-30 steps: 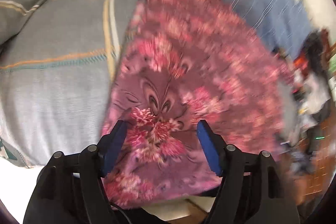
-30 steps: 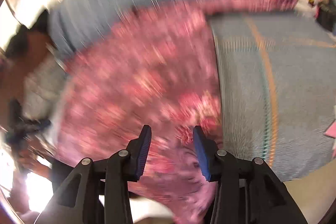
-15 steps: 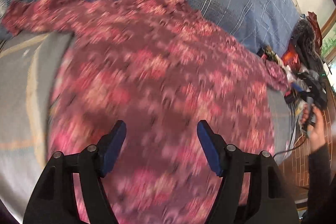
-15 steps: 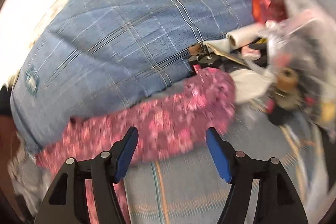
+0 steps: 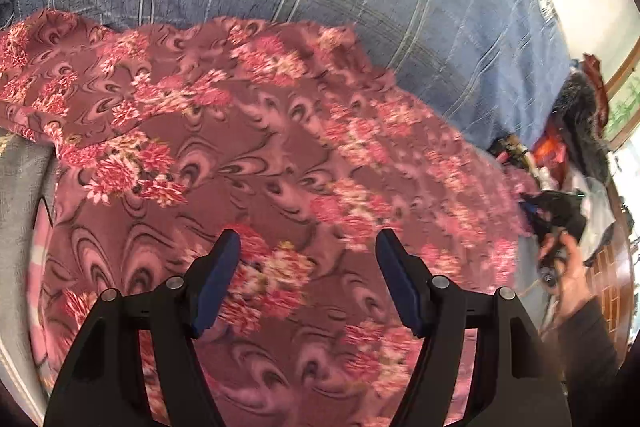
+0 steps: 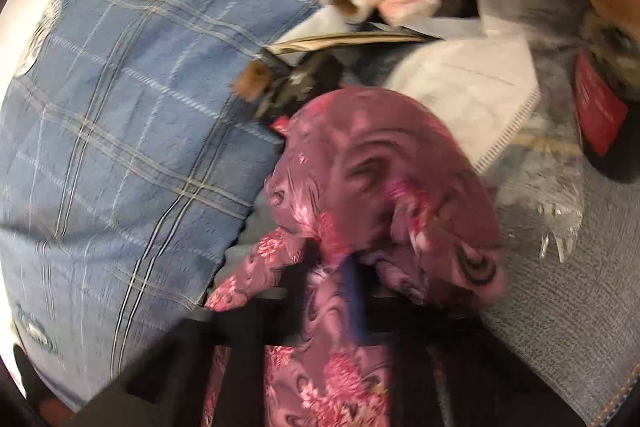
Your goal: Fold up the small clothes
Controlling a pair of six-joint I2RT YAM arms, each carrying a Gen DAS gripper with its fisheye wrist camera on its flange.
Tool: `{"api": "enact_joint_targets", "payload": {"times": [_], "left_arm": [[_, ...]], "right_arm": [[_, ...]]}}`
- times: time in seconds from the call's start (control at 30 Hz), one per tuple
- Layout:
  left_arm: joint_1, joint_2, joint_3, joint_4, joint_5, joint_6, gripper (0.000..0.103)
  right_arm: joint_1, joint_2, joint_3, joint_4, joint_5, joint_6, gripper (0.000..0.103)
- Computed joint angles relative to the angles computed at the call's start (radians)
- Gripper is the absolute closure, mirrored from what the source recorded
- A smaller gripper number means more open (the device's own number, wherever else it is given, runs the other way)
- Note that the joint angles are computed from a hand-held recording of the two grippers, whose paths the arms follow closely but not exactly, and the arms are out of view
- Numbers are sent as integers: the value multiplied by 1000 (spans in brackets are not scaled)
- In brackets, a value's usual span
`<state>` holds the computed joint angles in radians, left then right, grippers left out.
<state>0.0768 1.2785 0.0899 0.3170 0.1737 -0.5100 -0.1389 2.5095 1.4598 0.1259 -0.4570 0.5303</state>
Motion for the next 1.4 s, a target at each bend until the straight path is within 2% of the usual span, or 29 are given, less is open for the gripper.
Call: {"api": "enact_joint_targets", "payload": {"times": [0.17,0.3,0.43,0.57,0.73,0.83,0.97,1.03,1.17,1.23,1.33,1.4], "left_arm": [[11,19,-8,32,-2,18,34],[-15,18,1,13,-30,11,34],[20,-28,-1,-33,8,21,34],[136,-166,-13,-134,91,55,33],[383,-322,-5,-288,242,146,33],[549,-361,12,-367,347,222,33],[709,-326,31,-400,462,302,33],[743,-292,35,-389,492,317,33],[721,-206,38,-352,521,332,33],[676,-145,34,-310,557,324,33],[556,-59,18,-207,587,260,28],[443,43,4,-50,601,154,24]], "right_arm": [[20,-150,-216,190,-14,3,97],[95,-290,-362,226,-100,-51,97],[242,-370,-452,235,-133,-65,97],[404,-390,-488,234,-126,-45,97],[643,-365,-489,260,-58,-12,97],[753,-302,-434,286,-40,40,97],[862,-231,-370,308,-36,98,96],[897,-193,-333,272,-54,91,91],[931,-141,-266,86,-86,28,88],[895,-185,-344,90,-135,-23,87],[794,-294,-501,125,-158,-118,72],[696,-375,-609,155,-155,-178,68]]}}
